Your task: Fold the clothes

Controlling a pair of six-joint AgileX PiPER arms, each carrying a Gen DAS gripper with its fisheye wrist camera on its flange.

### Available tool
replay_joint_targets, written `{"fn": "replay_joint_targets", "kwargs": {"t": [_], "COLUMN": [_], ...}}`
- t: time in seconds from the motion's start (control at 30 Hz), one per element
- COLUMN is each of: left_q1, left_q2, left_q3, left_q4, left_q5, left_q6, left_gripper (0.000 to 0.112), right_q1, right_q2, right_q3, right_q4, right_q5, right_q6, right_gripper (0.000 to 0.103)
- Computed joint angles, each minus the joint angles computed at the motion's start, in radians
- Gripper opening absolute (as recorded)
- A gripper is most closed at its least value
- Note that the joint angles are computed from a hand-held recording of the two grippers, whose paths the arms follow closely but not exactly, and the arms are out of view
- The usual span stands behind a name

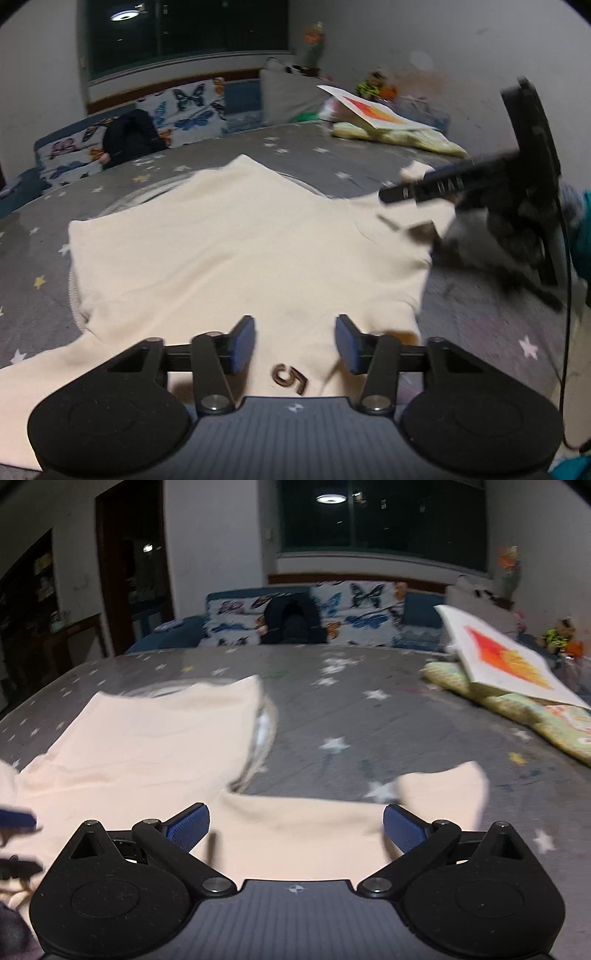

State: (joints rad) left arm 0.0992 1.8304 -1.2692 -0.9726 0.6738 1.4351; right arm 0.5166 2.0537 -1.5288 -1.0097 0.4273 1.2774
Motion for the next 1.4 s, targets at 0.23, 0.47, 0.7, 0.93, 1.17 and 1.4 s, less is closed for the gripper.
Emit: {"fn": "replay_joint_targets", "kwargs": {"t": [0.23, 0.47, 0.7, 0.93, 1.17, 1.4], "left_q1": [0.051, 0.054, -0.049, -0.083, -0.069, -0.061], "left_q2": [-0.04, -0.045, -0.004, 0.009, 0.022, 0.019], "left_q3": [0.036, -0.015, -0.027, 0.009, -0.005, -0.024], "left_q4": [0.026, -0.046, -0.053, -0.038, -0.028, -0.062], "left_q5": [0.119, 0.19, 0.177, 0.162, 0.193, 0.196], "left_q6": [0.117, 0.082, 0.054, 0.093, 0.108, 0.093], "left_gripper": [0.043, 0.045, 0.045, 0.045, 0.045, 0.045], "right_q1": [-0.056, -0.086, -0.073, -0.098, -0.086, -0.089], "right_q2": [-0.076, -0.046, 0.0, -0.036, -0.088, -0.132], "right_q3": [0.098, 0.053, -0.009, 0.057, 0.136, 0.175], "right_q4": [-0.089, -0.018, 0.026, 0.007, -0.125, -0.163], "right_q5": [0.096, 0.139, 0.135, 0.102, 0.264, 0.324], "right_q6": [0.149, 0.077, 0.018, 0.085, 0.263, 0.3], "right_gripper": [0.095, 0.086, 0.074, 0.049, 0.044, 0.048]}}
